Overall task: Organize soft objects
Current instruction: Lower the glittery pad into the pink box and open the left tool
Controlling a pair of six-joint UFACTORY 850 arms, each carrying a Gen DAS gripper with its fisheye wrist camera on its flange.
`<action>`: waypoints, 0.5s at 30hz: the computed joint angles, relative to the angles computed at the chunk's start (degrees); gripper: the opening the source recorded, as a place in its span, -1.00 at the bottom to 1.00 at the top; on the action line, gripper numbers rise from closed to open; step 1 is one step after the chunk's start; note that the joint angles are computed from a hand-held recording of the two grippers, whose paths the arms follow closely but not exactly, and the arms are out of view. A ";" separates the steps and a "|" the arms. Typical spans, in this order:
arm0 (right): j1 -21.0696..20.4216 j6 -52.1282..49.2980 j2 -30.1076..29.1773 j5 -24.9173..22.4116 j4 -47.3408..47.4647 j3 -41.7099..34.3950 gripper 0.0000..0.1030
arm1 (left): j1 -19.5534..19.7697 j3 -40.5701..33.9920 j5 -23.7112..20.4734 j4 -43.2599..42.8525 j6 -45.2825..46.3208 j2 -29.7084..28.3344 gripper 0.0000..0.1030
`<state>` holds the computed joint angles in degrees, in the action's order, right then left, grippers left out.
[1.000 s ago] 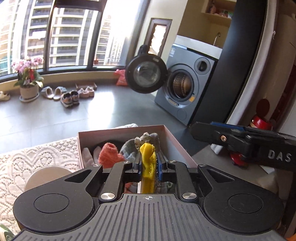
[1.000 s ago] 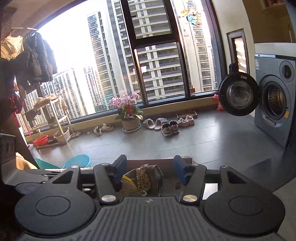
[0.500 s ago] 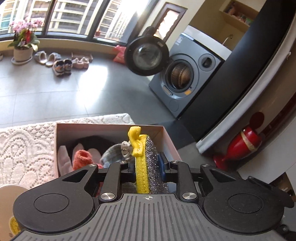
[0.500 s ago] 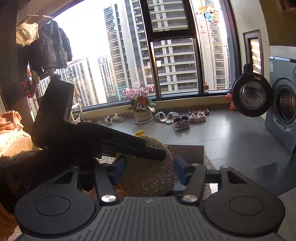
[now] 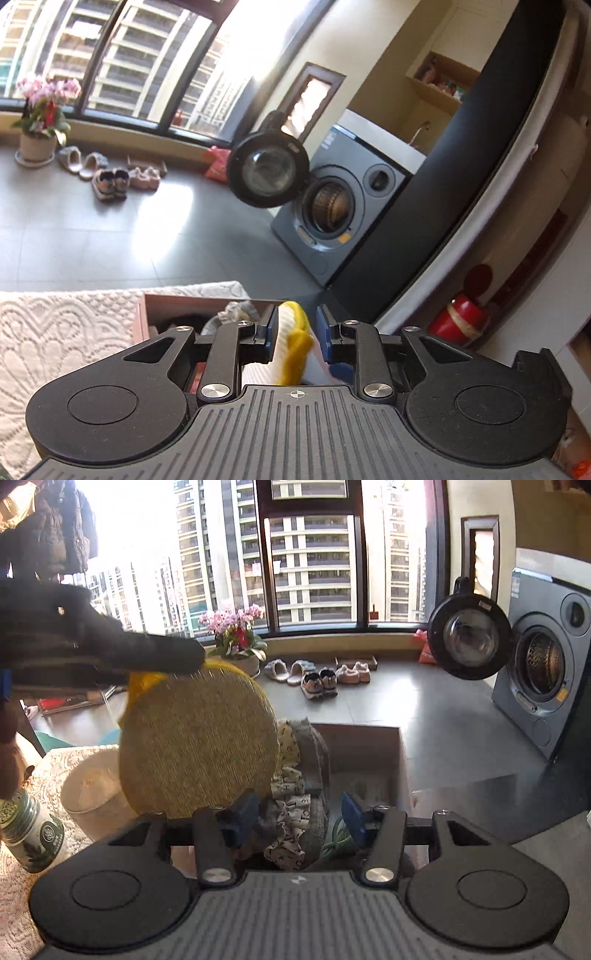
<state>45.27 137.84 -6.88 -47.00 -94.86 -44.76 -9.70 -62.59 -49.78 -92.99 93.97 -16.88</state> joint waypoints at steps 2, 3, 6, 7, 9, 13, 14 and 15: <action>2.63 -1.30 1.86 -5.28 2.10 1.38 0.12 | -1.20 1.48 5.32 -3.03 1.86 1.08 -0.51; 3.52 -1.98 2.46 -7.22 3.09 1.80 0.13 | -1.73 1.87 7.15 -4.12 2.28 1.25 -0.51; 4.41 -2.85 5.25 -8.02 3.43 3.77 0.13 | -1.32 0.06 2.41 -0.58 -4.80 -1.58 -0.40; 4.92 -2.21 6.40 -7.39 2.60 4.88 0.13 | -1.21 -0.85 0.24 1.06 -7.63 -2.83 -0.33; 5.47 -0.94 7.54 -5.30 -0.18 6.26 0.13 | -1.61 -2.22 -1.44 4.18 -10.73 -4.63 -0.20; 6.23 -1.92 4.71 -3.94 -2.04 4.49 0.13 | -3.36 -3.91 0.73 8.00 -12.41 -6.10 0.05; 6.35 -2.42 3.86 -4.36 -1.64 3.73 0.13 | -3.44 -4.25 0.50 8.27 -12.40 -6.21 0.03; 6.51 -2.37 3.61 -4.62 -1.72 3.44 0.13 | -3.35 -4.83 -0.62 8.71 -12.53 -6.57 -0.02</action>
